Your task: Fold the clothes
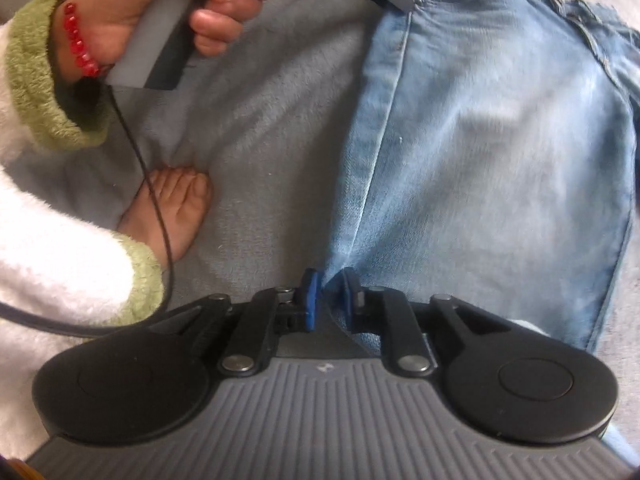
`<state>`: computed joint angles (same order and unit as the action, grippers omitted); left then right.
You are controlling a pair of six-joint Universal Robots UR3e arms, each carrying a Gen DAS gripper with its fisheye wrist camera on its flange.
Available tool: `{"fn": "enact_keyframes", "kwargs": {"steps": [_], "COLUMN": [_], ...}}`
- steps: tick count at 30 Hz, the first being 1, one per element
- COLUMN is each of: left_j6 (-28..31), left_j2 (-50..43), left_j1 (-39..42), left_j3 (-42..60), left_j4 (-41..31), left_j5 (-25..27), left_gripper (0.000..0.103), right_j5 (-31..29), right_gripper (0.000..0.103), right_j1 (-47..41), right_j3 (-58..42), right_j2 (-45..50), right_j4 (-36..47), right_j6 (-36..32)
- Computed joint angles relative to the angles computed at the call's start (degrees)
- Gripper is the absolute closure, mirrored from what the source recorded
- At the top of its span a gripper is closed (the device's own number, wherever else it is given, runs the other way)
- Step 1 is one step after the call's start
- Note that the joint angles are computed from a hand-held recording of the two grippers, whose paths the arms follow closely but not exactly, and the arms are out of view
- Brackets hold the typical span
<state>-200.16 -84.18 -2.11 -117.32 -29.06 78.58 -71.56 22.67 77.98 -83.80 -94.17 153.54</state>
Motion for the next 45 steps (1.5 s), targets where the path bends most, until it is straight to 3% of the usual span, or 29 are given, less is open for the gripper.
{"fn": "enact_keyframes", "kwargs": {"steps": [3,5,6,11,14,18,22,24,27,29,32,34,41,43,45], "left_j6": [0.3,1.0,1.7,4.0,5.2,7.4,8.8,7.4,5.2,4.8,3.8,3.3,5.4,6.6,7.6], "left_j2": [-0.7,-0.5,-0.1,3.7,6.5,8.7,5.3,1.7,-1.2,-1.6,-0.1,0.7,3.1,3.9,4.5], "left_j1": [-0.2,0.0,0.2,1.3,1.1,2.2,2.9,1.4,-1.9,-3.3,-1.2,0.0,5.4,7.3,8.6], "left_j3": [-0.4,-1.1,-1.5,-3.2,-3.3,-2.9,1.3,3.8,4.3,4.3,2.9,2.4,-0.8,-2.2,-3.3], "left_j4": [0.8,1.6,1.8,0.4,-0.4,-1.8,-7.7,-9.5,-6.6,-5.4,-5.2,-5.4,-5.6,-5.4,-5.2], "left_j5": [0.4,0.1,0.1,0.7,3.0,0.4,-5.4,-5.4,-1.0,1.4,-0.6,-1.8,-8.5,-11.1,-12.4], "left_gripper": [0.097,0.095,0.092,0.076,0.073,0.073,0.053,0.054,0.072,0.087,0.093,0.099,0.099,0.099,0.099], "right_j5": [3.1,5.6,5.8,5.7,7.1,9.8,13.4,13.9,13.3,12.6,9.9,8.7,6.8,8.3,6.0], "right_gripper": [0.060,0.035,0.032,0.027,0.027,0.027,0.029,0.033,0.047,0.068,0.091,0.096,0.102,0.103,0.103], "right_j1": [-1.2,-1.8,-1.5,-1.4,-3.4,-6.7,-9.5,-10.1,-10.7,-10.7,-9.3,-8.0,-2.3,-4.5,-5.4], "right_j3": [5.4,7.5,7.8,6.2,6.2,6.7,4.7,2.1,-0.2,-2.1,-4.3,-3.9,1.3,-0.9,-2.0], "right_j2": [-2.3,-3.8,-4.2,-5.6,-7.6,-10.4,-9.2,-6.0,-1.8,1.1,6.0,8.4,9.6,9.7,10.6], "right_j4": [-3.4,-3.9,-4.0,-2.6,-2.6,-4.4,-7.3,-8.8,-11.6,-12.8,-15.7,-17.9,-26.0,-24.6,-27.8], "right_j6": [2.1,2.4,2.4,1.6,1.5,0.9,-0.1,0.0,-0.3,0.3,2.2,2.4,-9.4,-7.8,-4.6]}}
